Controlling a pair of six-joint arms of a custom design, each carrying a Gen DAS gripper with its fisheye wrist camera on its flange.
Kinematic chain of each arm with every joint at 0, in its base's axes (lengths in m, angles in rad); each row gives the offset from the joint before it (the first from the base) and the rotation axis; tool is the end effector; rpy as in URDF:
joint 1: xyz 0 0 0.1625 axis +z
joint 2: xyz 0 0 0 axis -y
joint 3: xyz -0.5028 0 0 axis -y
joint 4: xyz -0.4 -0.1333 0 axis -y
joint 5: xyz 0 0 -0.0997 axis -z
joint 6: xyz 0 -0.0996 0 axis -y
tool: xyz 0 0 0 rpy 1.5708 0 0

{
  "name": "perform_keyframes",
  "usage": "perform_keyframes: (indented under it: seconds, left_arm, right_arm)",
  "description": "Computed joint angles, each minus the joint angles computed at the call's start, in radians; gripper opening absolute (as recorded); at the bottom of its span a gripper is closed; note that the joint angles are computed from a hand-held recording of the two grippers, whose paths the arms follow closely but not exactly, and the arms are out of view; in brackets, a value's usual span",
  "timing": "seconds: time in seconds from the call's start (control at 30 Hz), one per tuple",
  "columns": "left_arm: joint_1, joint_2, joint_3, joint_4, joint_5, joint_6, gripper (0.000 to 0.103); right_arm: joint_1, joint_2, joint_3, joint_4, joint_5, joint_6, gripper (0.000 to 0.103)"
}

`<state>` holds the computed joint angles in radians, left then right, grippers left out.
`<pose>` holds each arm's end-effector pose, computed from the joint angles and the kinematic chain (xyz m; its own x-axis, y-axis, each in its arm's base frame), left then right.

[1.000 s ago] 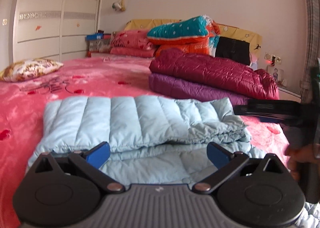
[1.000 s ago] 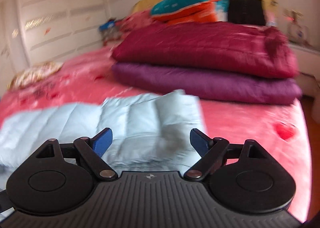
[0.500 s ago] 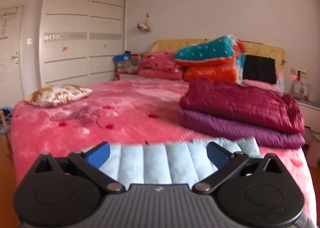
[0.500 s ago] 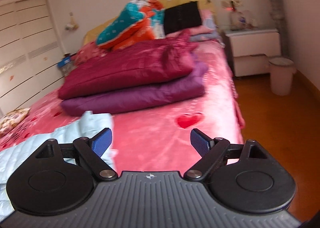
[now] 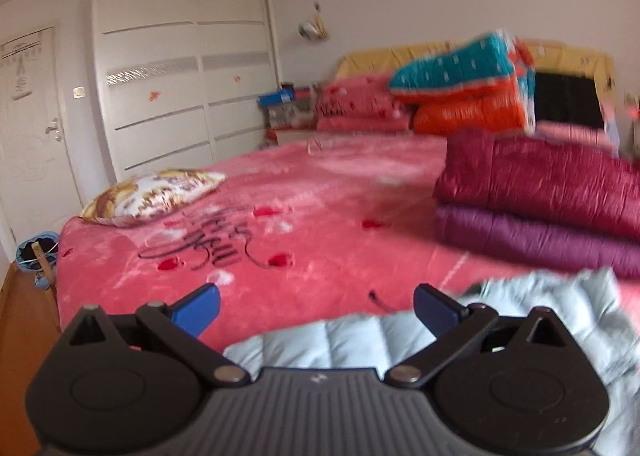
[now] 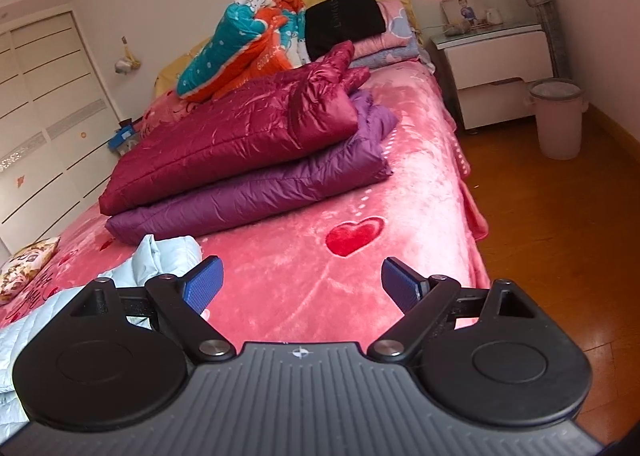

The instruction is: Fold large clothes

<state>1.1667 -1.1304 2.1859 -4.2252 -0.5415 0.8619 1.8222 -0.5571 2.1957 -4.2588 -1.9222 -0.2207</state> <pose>0.0202 -0.5089 0.3704 -0.5362 -0.4004 -0.7431 0.6082 0.4272 -0.6690 0.2279 -0.4891 0.0691 -0.9326 -0.0514 0.3571 -0.3362 0.4829 -0.8086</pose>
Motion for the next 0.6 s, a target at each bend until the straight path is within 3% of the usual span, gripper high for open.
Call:
perform_keyframes:
  seconds: [0.07, 0.23, 0.6]
  left_arm:
    - [0.028, 0.014, -0.017, 0.012, 0.007, 0.013, 0.102]
    - [0.092, 0.043, -0.037, 0.029, -0.023, -0.077, 0.102]
    - [0.187, 0.132, -0.090, -0.003, -0.025, -0.087, 0.103]
  right_arm:
    - [0.002, 0.001, -0.009, 0.023, 0.005, 0.003, 0.103]
    - [0.013, 0.008, -0.029, 0.069, 0.005, -0.023, 0.103]
    - [0.016, 0.015, -0.061, 0.180, 0.027, -0.021, 0.103]
